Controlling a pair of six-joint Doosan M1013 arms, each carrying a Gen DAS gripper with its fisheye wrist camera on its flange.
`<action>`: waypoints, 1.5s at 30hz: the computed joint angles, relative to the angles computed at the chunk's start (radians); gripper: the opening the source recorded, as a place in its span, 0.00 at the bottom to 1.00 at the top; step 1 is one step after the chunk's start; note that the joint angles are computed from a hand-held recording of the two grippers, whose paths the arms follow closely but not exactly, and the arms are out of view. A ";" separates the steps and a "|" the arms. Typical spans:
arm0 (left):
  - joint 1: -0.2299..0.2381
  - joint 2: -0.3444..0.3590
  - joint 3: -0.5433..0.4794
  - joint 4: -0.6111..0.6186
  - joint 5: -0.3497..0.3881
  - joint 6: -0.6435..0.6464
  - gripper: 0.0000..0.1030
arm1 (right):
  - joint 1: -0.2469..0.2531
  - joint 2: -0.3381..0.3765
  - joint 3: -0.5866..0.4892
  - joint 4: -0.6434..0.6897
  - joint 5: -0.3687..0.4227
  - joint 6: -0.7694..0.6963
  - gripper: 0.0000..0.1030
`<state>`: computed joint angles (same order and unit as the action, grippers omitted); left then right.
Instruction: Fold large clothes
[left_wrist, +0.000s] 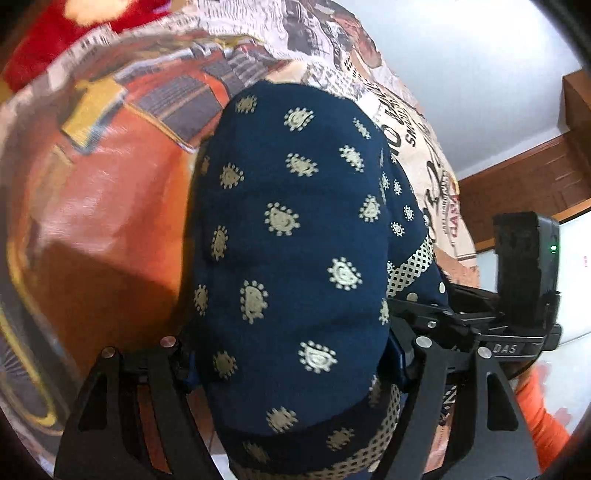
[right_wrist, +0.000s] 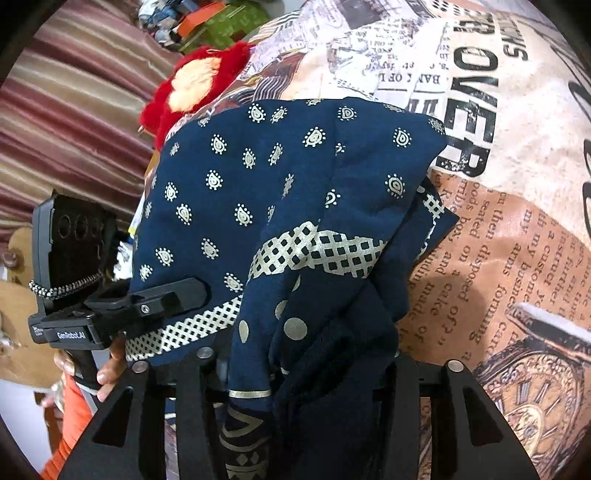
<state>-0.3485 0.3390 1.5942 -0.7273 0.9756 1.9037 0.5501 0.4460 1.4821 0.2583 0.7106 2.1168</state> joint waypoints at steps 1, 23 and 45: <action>-0.006 -0.008 0.001 0.029 -0.013 -0.014 0.72 | 0.004 -0.001 0.001 -0.019 0.005 0.012 0.50; -0.101 -0.200 0.218 0.405 -0.232 -0.090 0.89 | 0.097 -0.064 0.045 -0.328 0.246 0.030 0.94; -0.150 -0.194 0.143 0.813 -0.312 -0.552 0.89 | 0.115 -0.089 0.047 -0.558 0.191 0.301 0.94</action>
<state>-0.4980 0.1451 1.7374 0.0856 0.6636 1.3520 0.6648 0.3565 1.5287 -0.3002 0.9014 2.4176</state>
